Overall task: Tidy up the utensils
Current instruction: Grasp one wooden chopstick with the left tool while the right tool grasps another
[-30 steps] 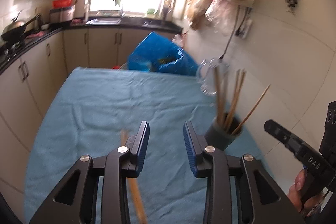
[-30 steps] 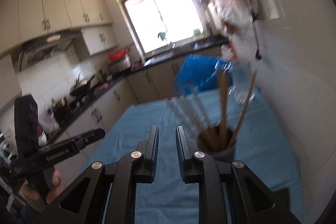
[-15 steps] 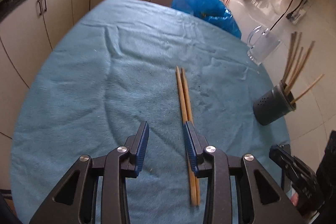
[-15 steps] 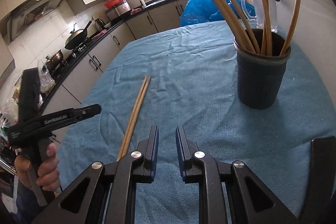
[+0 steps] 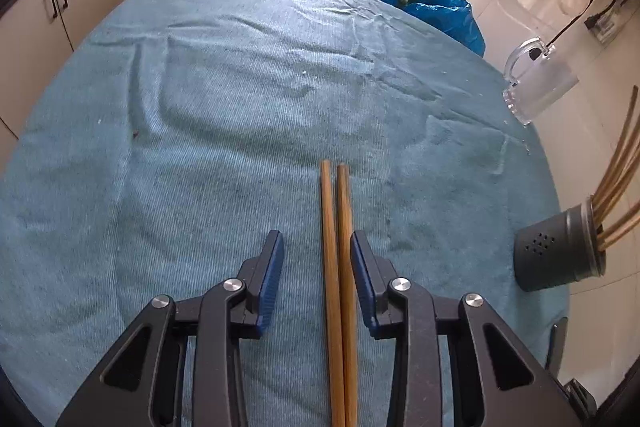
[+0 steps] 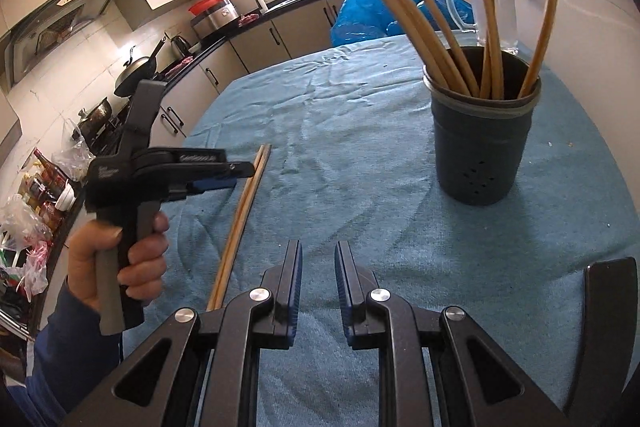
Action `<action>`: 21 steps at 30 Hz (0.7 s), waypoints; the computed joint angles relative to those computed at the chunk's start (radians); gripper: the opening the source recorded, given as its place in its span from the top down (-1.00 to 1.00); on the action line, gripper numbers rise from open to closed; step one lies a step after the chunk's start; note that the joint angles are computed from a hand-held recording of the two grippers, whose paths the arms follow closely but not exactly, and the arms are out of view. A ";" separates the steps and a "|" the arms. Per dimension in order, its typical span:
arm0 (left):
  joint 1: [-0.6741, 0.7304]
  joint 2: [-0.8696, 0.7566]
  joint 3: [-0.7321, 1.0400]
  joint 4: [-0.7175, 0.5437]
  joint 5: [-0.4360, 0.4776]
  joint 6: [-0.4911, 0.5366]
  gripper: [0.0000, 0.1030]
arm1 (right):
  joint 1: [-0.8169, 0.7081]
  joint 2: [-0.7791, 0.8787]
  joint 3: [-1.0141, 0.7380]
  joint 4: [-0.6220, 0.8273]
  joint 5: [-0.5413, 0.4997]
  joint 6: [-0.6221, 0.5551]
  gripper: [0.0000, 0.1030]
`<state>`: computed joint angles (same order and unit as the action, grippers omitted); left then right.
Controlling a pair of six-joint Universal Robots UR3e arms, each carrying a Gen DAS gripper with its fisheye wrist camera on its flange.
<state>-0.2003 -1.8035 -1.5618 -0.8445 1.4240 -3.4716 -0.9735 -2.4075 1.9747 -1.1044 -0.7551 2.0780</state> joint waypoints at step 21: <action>0.142 0.316 -0.336 0.004 -0.025 0.105 0.62 | 0.763 0.878 -0.318 -0.914 -0.207 0.851 0.65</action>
<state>-0.0586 -1.4874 -1.8978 -0.8406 1.3994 -3.3664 -0.2103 -1.5296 1.6565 -2.0187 -0.9619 2.9285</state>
